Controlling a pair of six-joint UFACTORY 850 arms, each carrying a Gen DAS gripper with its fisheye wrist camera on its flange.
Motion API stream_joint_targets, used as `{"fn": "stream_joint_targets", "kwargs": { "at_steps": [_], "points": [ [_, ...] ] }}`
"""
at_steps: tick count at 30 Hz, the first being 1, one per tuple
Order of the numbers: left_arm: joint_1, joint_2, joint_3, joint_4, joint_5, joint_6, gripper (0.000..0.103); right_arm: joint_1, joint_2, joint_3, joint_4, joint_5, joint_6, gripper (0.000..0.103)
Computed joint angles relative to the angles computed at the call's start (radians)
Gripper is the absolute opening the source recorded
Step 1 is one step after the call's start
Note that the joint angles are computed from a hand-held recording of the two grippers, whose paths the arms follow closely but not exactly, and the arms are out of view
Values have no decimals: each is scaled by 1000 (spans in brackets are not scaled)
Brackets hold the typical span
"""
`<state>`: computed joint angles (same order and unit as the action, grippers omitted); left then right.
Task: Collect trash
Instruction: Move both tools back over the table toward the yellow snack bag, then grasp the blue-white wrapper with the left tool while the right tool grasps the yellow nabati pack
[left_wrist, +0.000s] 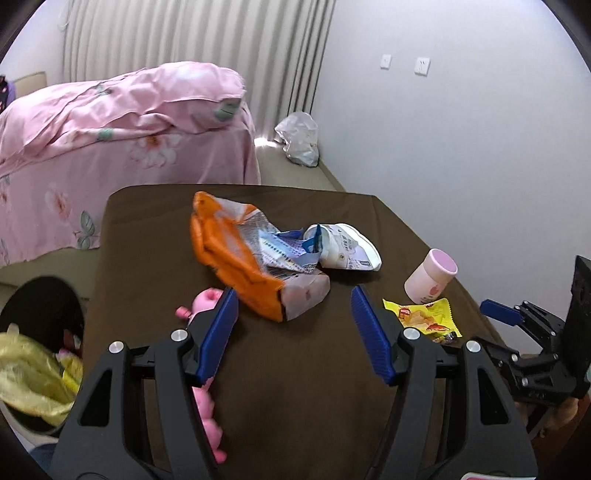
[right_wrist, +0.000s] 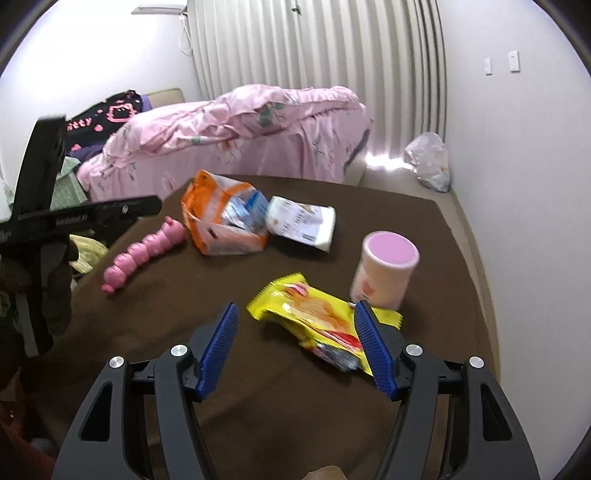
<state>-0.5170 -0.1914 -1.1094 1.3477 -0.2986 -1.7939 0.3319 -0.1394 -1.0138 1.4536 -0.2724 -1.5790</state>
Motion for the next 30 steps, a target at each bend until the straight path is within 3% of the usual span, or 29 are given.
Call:
{"fn": "stream_joint_targets", "kwargs": {
  "at_steps": [9, 14, 16, 18, 20, 23, 24, 25, 30],
  "points": [
    [14, -69, -74, -50, 51, 116, 60, -26, -28, -3, 81, -26, -68, 61],
    [53, -155, -191, -404, 142, 592, 60, -27, -36, 6, 176, -5, -172, 61],
    [62, -219, -275, -599, 85, 801, 60, -28, -37, 14, 226, 1, -223, 61],
    [69, -311, -408, -769, -83, 982, 60, -31, -37, 19, 233, -2, -227, 61],
    [91, -399, -519, -841, -224, 1022, 60, -42, -36, 22, 233, -21, -214, 61],
    [134, -418, -530, -1069, -193, 1147, 61, -52, -29, 31, 287, -36, -255, 61],
    [141, -413, -521, -1124, -178, 1181, 56, -52, -30, 32, 285, -35, -252, 61],
    [144, -400, -500, -1142, -153, 1189, 43, -53, -29, 32, 279, -37, -244, 61],
    [126, -317, -393, -993, -71, 1076, 8, -51, -33, 27, 254, -42, -219, 61]
  ]
}}
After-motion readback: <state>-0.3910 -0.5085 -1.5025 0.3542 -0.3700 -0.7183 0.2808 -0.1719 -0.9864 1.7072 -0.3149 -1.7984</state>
